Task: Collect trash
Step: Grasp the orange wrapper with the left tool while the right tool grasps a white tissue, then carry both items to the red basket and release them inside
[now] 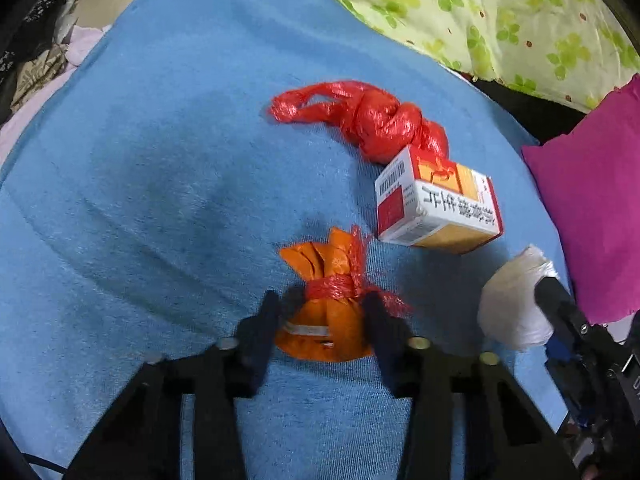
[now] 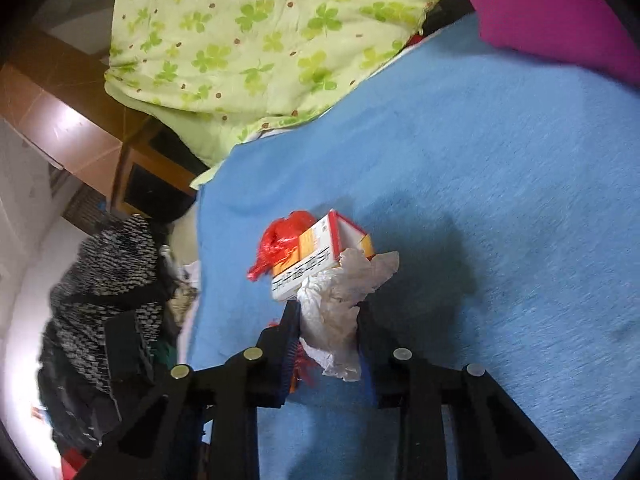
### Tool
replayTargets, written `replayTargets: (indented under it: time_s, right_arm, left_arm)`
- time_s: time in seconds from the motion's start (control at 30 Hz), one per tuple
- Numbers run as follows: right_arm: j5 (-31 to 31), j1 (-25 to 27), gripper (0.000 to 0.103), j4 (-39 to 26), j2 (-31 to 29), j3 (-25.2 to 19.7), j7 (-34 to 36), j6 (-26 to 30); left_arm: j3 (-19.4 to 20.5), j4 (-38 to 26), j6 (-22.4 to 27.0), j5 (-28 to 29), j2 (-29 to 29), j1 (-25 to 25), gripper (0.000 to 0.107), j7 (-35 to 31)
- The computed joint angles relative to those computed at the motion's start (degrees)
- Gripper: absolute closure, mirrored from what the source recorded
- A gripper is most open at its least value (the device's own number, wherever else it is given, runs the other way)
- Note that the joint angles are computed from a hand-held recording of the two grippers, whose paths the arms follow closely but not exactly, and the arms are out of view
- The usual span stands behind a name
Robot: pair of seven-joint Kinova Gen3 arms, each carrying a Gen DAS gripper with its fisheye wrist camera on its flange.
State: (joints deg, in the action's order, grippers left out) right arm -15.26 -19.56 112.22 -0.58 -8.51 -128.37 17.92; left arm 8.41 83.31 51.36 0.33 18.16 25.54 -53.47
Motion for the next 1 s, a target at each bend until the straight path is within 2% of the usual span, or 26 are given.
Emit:
replayTargets:
  time_s: [0.07,0.2,0.27,0.37,0.4,0.47,0.57,0.67,0.8,0.87,1.0]
  right_arm:
    - [1.1,-0.1,0.074,-0.1,-0.1,-0.2,-0.9,-0.1]
    - [2.6,0.0,0.074,0.3,-0.7,-0.7,-2.4,-1.1]
    - [0.6,-0.7,0.074,1.3,-1.3,0.0,-0.6,-2.8]
    - [1.6,-0.5,0.074,2.4,-2.6,-0.9,-1.5,-4.7]
    - [2.1,0.6,0.074,3.2,-3.3,-2.4,-2.6,-5.8]
    - [5.5,5.1,0.074,4.4,-5.1,-7.6,-7.0,-7.5]
    - [11.4,12.1,0.074,4.8,-8.9,-15.5,-14.0,-8.0]
    - [17.0,15.9,0.074,3.4,-16.8,-20.8,-21.0,-2.0]
    - [25.3,10.2,0.074,2.3,-27.4,-20.4,-27.8,7.3]
    - [25.2,9.7,0.074,1.3,-32.7,-20.3,-27.2,12.0]
    - [18.5,12.4,0.074,-2.4,-42.3,-19.1,-18.5,21.3]
  left_arm:
    - [-0.3,0.9,-0.6,0.1,-0.2,0.0,0.073,0.5]
    - [-1.1,1.6,-0.3,-5.3,-1.8,2.2,0.078,4.8]
    - [2.6,2.9,-1.1,-8.4,-3.6,-0.2,0.079,7.4]
    - [9.6,4.9,-1.1,-15.3,-6.5,-4.0,0.079,14.0]
    - [11.7,6.0,-1.0,-17.4,-8.0,-4.8,0.079,16.3]
    - [12.8,8.1,0.3,-21.5,-11.1,-3.3,0.079,21.0]
    - [10.9,11.4,4.2,-28.5,-16.7,4.3,0.079,27.8]
    - [9.9,12.8,8.3,-33.8,-20.4,11.3,0.079,33.3]
    - [15.5,12.6,13.4,-36.6,-25.7,12.7,0.079,37.4]
    - [19.2,11.2,16.3,-38.2,-26.6,12.3,0.079,39.2]
    - [27.9,7.6,22.4,-42.1,-27.6,12.0,0.079,41.7]
